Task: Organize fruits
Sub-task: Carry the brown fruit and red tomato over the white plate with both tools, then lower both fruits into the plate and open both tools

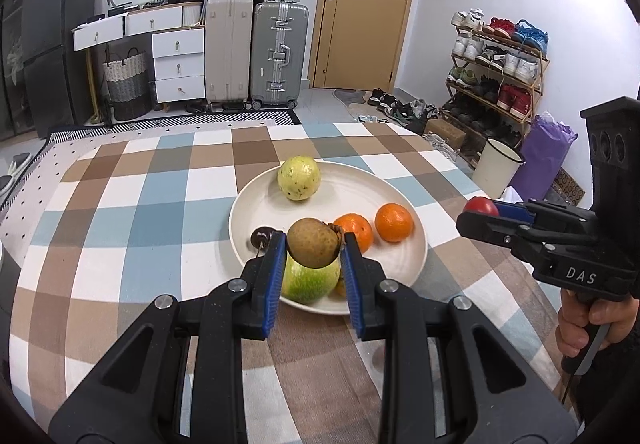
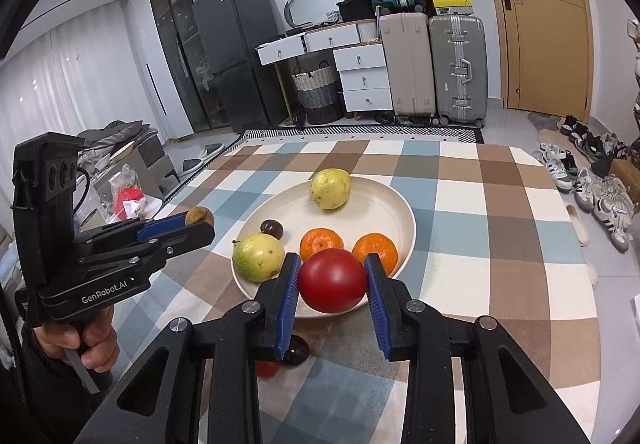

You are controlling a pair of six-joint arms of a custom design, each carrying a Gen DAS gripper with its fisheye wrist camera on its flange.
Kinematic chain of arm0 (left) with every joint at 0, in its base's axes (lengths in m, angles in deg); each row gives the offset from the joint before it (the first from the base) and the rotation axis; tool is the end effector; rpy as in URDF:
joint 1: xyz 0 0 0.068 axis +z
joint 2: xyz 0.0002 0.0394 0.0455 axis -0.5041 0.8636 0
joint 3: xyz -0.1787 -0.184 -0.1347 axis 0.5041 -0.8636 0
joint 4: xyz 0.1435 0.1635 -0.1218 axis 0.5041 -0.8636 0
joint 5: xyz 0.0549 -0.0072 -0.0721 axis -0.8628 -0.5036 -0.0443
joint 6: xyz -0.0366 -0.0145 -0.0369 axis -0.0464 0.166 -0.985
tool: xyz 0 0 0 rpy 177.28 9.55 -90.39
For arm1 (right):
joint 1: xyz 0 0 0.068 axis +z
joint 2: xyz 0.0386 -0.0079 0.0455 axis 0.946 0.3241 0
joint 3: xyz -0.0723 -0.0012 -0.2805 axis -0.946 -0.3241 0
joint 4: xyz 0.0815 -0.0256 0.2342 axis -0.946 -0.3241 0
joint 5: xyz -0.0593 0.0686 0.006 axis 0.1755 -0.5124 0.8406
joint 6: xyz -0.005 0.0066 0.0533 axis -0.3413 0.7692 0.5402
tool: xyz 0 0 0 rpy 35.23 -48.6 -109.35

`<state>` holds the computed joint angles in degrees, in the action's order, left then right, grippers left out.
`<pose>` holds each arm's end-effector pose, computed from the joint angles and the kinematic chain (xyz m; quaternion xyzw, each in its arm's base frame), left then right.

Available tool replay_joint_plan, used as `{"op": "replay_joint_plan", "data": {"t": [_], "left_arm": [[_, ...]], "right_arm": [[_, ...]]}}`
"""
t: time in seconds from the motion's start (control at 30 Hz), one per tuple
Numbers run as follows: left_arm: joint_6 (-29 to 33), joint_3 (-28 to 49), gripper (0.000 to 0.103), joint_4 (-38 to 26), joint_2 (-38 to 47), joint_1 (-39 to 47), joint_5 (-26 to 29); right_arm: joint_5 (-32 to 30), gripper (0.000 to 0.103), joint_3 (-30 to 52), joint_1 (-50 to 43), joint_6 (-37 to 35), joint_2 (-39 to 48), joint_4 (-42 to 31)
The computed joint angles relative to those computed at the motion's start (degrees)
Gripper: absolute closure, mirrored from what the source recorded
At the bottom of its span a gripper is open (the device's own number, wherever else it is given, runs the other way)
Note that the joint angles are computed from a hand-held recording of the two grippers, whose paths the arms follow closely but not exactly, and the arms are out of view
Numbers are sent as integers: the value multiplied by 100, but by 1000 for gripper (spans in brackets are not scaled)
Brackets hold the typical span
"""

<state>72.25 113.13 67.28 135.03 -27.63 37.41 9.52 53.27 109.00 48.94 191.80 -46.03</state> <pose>0.3244 -0.0016 0.1228 0.1765 0.8748 -0.1643 0.4202 0.2438 0.1794 0.1086 -0.0497 0.8901 0.1371 0.4319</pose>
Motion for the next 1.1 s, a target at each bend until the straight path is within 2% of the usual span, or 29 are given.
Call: {"op": "replay_joint_plan", "data": {"t": [0.37,0.67,1.1], "left_arm": [[-177,699,78,97,660,-284,-246],[-159,1336,78,-96,1210,-386,-381],[-237,1667,78,-138,1615,-477,-426]], "right_arm": [[-349,70,429,-334,-155,562,289],[-532,70,876,-481,-339,971,178],[-745,70,1056,-587,-282,1417,284]]}}
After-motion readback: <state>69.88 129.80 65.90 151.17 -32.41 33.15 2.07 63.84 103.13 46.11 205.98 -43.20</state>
